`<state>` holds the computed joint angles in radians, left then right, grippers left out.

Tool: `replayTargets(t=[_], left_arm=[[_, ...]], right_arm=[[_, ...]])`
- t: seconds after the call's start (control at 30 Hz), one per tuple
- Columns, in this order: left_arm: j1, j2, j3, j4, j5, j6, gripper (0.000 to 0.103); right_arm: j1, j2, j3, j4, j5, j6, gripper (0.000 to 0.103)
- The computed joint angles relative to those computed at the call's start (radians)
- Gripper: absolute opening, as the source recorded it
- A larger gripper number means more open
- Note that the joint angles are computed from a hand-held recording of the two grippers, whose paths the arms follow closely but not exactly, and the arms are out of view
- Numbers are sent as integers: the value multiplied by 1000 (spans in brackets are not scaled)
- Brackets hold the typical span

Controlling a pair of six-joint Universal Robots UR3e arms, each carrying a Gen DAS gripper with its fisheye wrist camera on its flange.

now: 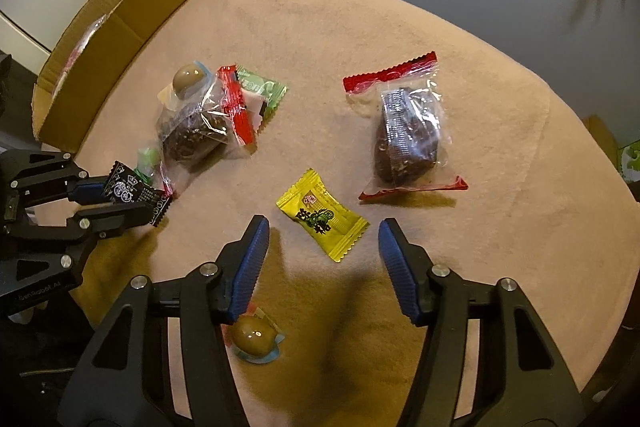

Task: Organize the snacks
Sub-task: 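Grasp the small dark candy with the left tool while the right tool reaches the yellow candy, then carry the dark candy with the left tool while the right tool grasps the yellow candy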

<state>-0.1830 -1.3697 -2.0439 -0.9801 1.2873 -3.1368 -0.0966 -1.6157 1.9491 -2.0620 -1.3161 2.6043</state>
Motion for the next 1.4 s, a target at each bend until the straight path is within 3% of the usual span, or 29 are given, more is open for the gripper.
replayTargets(t=[0.17,0.2,0.23,0.33,0.43,0.7,0.87,1.17,1.3,1.4], left_arm=[[8,-4,-9,13,-5,-4,9],[11,-2,-11,14,-6,-5,9],[15,0,-16,17,-10,-6,9],[26,12,-26,16,-17,0,9],[63,48,-46,-10,-35,23,9],[131,117,-79,-58,-79,64,9],[208,187,-101,-126,-110,128,9],[172,164,-91,-114,-100,116,9],[135,132,-81,-81,-92,95,9],[125,113,-79,-59,-89,82,9]], right_arm=[[25,21,2,-32,1,5,60],[32,28,3,-41,-4,6,57],[40,33,3,-46,-10,5,47],[61,43,5,-66,-27,0,43],[64,38,2,-56,-40,-9,31],[44,-7,29,-41,-11,-17,24],[4,-68,51,-2,14,-38,11],[18,-39,29,-6,-2,-32,12],[47,16,2,-37,-21,0,22],[56,50,-27,-43,-22,7,23]])
